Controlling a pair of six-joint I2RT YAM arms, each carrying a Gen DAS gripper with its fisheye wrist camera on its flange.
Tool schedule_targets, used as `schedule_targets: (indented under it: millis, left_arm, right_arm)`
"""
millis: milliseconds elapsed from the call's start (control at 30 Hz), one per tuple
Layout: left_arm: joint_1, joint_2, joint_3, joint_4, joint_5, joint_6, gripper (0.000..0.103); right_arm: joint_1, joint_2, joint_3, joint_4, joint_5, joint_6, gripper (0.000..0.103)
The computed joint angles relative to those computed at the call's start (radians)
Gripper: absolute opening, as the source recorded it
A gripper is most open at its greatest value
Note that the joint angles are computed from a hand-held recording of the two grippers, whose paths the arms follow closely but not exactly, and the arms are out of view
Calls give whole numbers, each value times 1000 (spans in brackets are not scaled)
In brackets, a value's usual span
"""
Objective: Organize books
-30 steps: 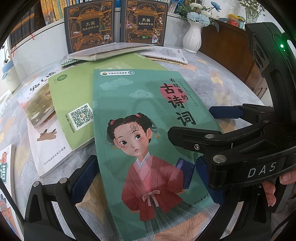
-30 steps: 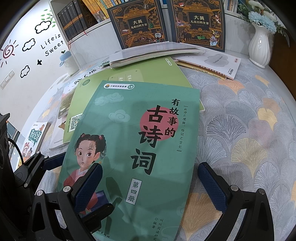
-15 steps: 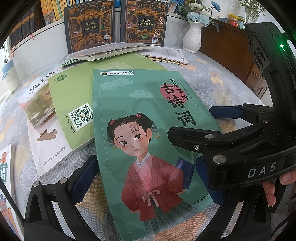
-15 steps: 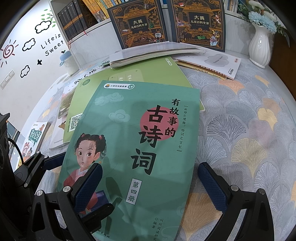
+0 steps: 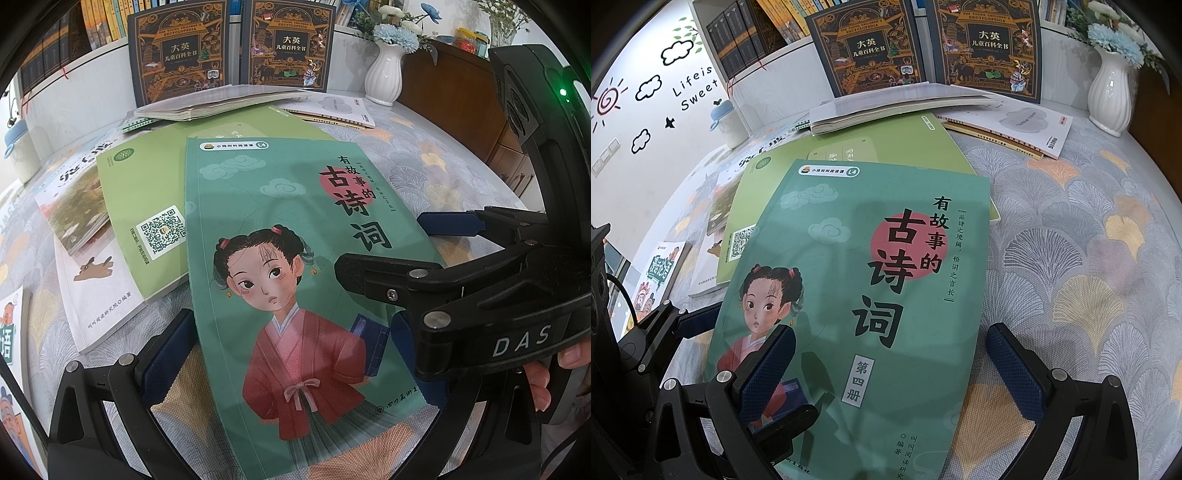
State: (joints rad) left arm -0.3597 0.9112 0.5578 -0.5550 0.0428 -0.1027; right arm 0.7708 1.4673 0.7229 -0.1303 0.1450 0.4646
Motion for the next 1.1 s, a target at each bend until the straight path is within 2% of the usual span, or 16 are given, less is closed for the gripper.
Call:
schedule_targets:
  millis: [767,867,933,967,1000,1067,1100]
  left_arm:
    - [-4,1,1,-1,-4,-3,103]
    - [-5,1,1,-1,-4,-4,103]
    - [-5,1,1,-1,-4,-4,103]
    - [-9,6,3,2,-6,-7,103]
    - [-7,3,2,0,-5,-5,103]
    - [-7,-17,-6,-12,-6,-5,103]
    - [-12,-41,-10,-32,-10,-8,103]
  right_arm:
    - [-6,-7,-5,-5,-19,-12,103]
    - [-64,-61,-49,13,-137,-24,103]
    - [-151,-117,-97,30,-310,-49,100]
    - [-180,-128,-112,37,-365,-63,92]
    - [-229,-143,-130,36,-447,-83,88]
    - [-324,-156,-148,8,-581,-141,71]
    - [-364,-153,-146,-14,-641,-162,67]
